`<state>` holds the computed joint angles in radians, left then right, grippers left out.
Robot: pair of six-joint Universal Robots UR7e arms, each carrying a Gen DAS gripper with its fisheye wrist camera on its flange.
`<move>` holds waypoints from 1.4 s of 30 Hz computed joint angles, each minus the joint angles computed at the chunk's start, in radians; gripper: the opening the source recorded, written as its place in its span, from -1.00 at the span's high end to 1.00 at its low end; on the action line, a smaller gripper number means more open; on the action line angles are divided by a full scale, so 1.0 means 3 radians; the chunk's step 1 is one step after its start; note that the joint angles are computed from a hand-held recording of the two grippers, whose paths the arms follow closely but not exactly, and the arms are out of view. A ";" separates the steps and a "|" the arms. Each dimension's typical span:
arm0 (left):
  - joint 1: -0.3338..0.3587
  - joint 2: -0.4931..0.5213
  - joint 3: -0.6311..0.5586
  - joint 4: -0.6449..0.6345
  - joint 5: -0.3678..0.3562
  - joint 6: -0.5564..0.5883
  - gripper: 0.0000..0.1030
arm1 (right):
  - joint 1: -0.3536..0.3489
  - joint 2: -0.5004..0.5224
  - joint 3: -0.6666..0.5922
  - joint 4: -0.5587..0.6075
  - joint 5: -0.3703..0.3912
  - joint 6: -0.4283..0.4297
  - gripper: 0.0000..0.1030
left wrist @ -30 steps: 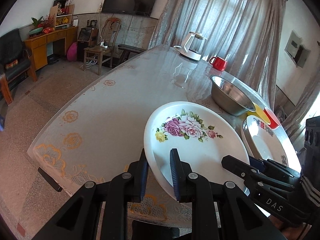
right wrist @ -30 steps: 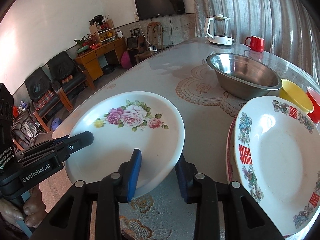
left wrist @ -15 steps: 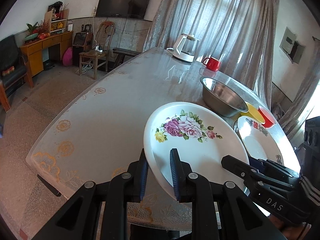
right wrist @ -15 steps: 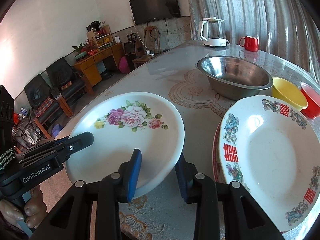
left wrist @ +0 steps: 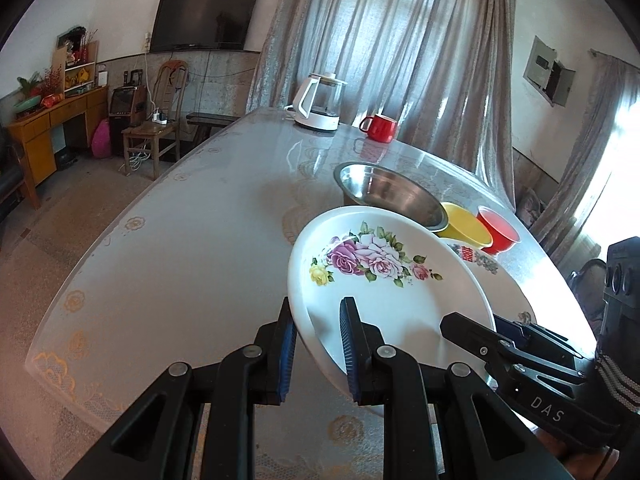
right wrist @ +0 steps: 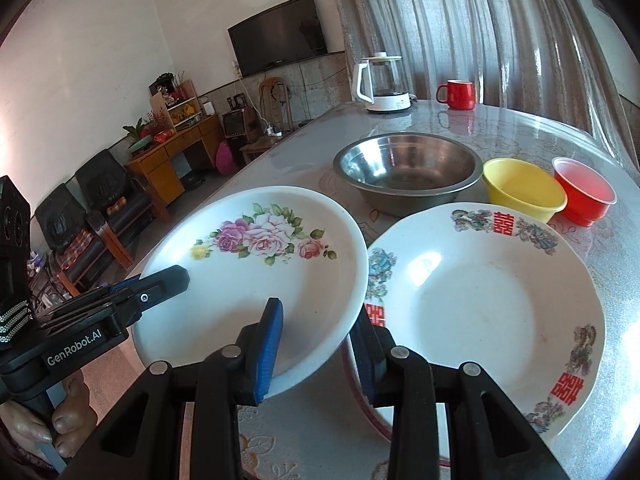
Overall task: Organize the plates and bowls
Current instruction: 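Carry the pink-rose plate over the double-happiness plate and lower it with both grippers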
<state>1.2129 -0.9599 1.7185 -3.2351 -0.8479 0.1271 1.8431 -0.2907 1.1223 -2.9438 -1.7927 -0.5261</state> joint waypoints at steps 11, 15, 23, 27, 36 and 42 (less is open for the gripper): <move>-0.0094 0.0286 -0.0368 0.0314 -0.0254 0.0151 0.60 | -0.0120 -0.0233 0.0247 -0.0342 -0.0136 0.0215 0.35; -0.0106 0.0386 -0.0516 0.0546 -0.0374 0.0116 0.58 | -0.0165 -0.0300 0.0289 -0.0407 -0.0240 0.0288 0.35; -0.0114 0.0583 -0.0770 0.0853 -0.0518 0.0099 0.55 | -0.0233 -0.0390 0.0338 -0.0476 -0.0484 0.0421 0.35; -0.0097 0.0629 -0.0838 0.0971 -0.0530 0.0042 0.55 | -0.0253 -0.0383 0.0311 -0.0440 -0.0573 0.0450 0.35; -0.0072 0.0658 -0.0891 0.1065 -0.0526 -0.0011 0.55 | -0.0260 -0.0322 0.0224 -0.0409 -0.0630 0.0430 0.35; -0.0045 0.0683 -0.0913 0.1125 -0.0507 -0.0054 0.54 | -0.0237 -0.0254 0.0153 -0.0426 -0.0730 0.0350 0.34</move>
<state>1.1993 -0.7550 1.4445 -2.8976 -0.9999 0.1110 1.7719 -0.3669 1.1682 -3.0717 -2.0118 -0.4212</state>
